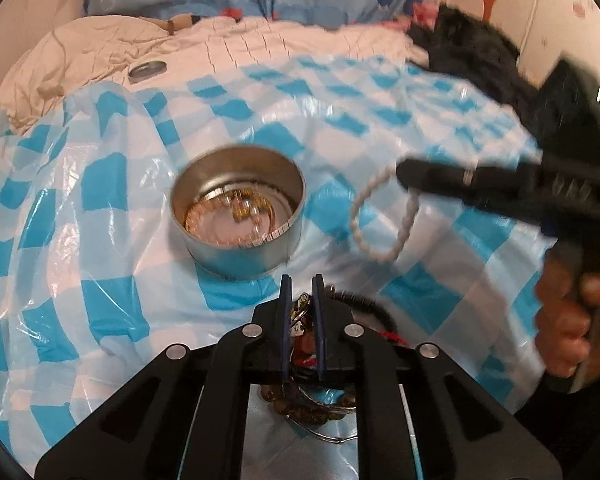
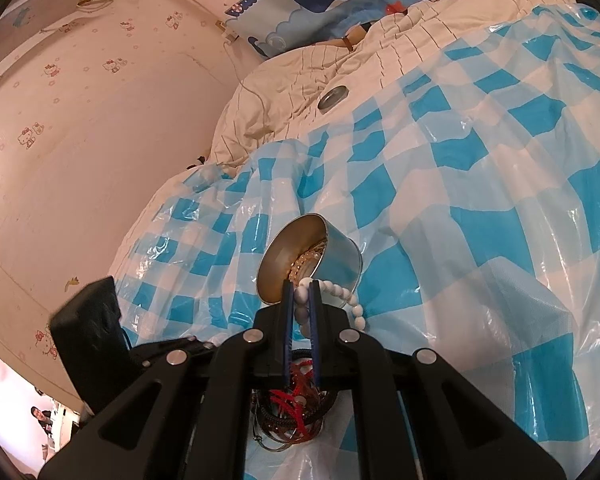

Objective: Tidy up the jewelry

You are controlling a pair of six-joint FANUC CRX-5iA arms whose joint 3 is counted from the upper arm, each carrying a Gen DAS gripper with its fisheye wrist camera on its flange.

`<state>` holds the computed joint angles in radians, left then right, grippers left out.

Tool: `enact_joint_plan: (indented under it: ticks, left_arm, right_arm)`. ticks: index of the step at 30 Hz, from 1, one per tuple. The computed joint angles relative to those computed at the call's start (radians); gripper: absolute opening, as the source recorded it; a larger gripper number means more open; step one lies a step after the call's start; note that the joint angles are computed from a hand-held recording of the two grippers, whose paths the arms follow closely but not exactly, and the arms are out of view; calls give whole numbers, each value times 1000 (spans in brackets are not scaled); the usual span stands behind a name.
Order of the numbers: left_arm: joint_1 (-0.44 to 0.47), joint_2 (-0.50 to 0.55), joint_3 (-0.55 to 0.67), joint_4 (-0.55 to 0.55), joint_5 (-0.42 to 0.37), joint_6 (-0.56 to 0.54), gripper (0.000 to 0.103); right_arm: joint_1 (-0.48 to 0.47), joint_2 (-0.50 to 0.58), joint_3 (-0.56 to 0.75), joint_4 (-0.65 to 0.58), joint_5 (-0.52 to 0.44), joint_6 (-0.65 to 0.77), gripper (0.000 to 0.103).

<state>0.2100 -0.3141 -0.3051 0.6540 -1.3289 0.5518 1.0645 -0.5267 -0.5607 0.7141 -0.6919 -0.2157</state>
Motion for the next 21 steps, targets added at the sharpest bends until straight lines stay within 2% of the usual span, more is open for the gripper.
enact_joint_plan:
  ticks: [6,9,16,19,21]
  left_arm:
    - [56,30,11,117,-41,17,9]
    - [68,42,17,164,-32,32,9]
    - [35,90,24,273,63,101,9]
    - [1,99,19,257,159,167,9]
    - [-19,117,34,190,205,238,15]
  right_arm:
    - [-5,-4,-9,25,13,-19,8]
    - [-9,-10,-20,58,27,-46,8]
    - [-19,-24,-43,114,54,-90,8]
    - [-28,-27,-49,130,68,-103,8]
    - [-38,-31,-57,148,93,-115,8]
